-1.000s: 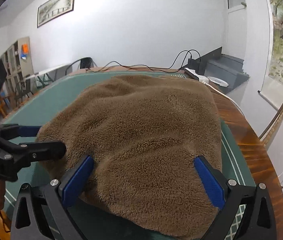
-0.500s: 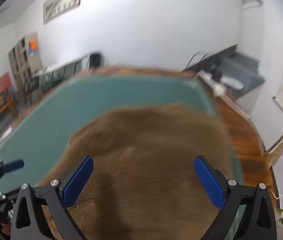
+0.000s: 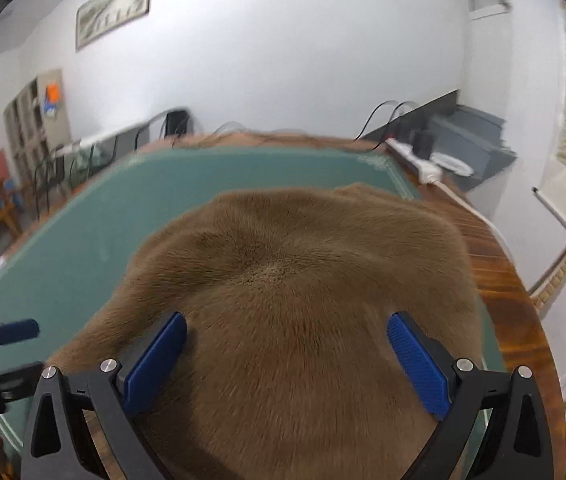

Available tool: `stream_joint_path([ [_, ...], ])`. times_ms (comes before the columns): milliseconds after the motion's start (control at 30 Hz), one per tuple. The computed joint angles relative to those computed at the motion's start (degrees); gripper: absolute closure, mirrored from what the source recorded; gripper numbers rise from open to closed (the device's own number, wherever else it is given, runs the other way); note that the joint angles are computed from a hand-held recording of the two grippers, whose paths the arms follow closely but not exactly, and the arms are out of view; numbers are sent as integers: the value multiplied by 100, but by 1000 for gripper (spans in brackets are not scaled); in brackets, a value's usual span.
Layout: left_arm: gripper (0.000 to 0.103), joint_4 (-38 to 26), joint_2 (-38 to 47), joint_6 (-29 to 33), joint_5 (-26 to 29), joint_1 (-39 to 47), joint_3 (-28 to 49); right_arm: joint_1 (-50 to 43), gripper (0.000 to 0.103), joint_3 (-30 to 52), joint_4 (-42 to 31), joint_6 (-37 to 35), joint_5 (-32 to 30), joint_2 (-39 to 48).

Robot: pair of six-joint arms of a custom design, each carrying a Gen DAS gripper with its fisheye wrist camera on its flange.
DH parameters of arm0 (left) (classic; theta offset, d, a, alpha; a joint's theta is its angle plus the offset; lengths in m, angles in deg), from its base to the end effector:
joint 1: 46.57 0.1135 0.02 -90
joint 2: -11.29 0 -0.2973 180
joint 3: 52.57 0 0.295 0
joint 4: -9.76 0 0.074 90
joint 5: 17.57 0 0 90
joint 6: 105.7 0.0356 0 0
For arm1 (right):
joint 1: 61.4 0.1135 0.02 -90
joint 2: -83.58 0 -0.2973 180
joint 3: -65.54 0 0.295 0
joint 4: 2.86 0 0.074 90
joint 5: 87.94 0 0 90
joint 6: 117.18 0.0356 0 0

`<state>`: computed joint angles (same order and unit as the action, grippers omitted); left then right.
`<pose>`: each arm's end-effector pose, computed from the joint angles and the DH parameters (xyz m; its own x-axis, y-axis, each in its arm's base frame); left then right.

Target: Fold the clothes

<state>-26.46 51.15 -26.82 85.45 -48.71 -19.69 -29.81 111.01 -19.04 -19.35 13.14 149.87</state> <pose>0.1634 -0.0141 0.1938 -0.7099 -0.1615 -0.6855 0.0648 0.9542 -0.2919 0.2278 0.1320 0.2153 -0.5601 -0.1875 -0.8069 -0.3099 0.9507 -0.0058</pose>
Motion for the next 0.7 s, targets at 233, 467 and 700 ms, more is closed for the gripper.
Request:
stream_joint_path([
  [233,0,-111,-138,-686,-1495,-2063,442,487,1,-1076,-1318,470,1364,-3231],
  [467,0,-204,215,-1305,-3538,-3889,755,-213,1,-1413,-2844,808,1268,-5048],
  [700,0,-404,194,-1770,-3634,-4235,598,-789,1,-1563,-3482,1098,837,-5971],
])
